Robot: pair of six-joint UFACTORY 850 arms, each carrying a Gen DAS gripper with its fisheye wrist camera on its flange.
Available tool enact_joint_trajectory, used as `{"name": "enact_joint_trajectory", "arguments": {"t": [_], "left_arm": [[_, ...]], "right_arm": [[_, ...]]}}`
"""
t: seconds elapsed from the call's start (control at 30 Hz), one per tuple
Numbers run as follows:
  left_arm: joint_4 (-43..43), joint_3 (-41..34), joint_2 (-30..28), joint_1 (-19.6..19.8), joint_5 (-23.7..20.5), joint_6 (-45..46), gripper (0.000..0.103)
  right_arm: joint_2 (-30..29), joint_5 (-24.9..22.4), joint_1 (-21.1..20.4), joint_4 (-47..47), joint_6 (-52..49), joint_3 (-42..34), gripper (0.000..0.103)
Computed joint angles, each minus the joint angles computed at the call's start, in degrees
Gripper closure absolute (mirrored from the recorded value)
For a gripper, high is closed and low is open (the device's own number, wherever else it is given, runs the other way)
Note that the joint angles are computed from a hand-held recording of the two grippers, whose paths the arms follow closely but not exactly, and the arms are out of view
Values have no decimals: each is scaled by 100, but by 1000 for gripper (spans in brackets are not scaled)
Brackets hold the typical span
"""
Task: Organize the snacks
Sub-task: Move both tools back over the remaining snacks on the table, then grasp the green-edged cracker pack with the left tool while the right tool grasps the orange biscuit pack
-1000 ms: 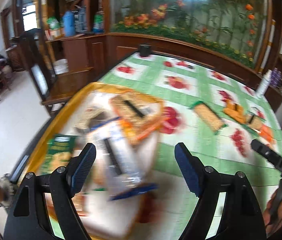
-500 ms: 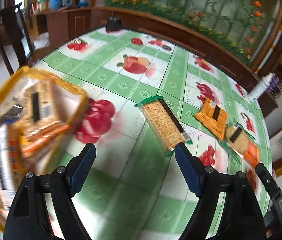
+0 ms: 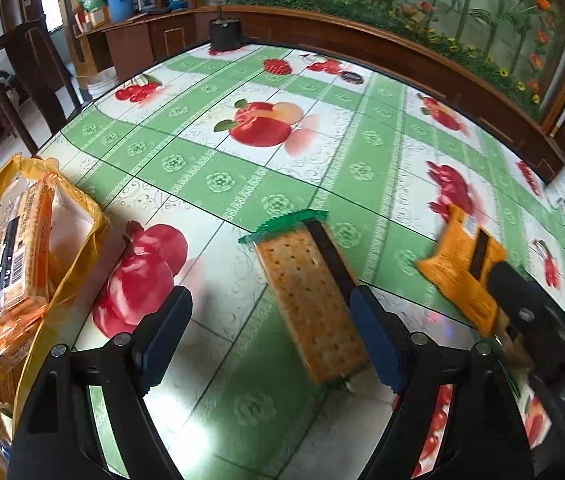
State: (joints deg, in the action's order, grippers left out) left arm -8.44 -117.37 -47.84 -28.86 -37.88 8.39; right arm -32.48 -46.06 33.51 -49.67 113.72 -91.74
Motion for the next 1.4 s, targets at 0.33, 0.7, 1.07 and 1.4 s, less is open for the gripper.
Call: {"name": "enact_joint_trajectory", "arguments": {"t": [0.33,0.7,1.07,1.4], "left_arm": [[376,-332,-226,-67,105,-381,19],[63,460,173,-69,1024,796,12],[-2190,554,265,259,423,3615,84],[-3045,467,205,597,-351,4518,103]], "right_arm": [[-709,-593,-356,1235,-825,-920,17],[-692,-451,-449,1549,-1504,-769,17],[-498,-488,-318,1158,-1612,-420,29],[-266,-99,-147,634,-1034,-82,32]]}}
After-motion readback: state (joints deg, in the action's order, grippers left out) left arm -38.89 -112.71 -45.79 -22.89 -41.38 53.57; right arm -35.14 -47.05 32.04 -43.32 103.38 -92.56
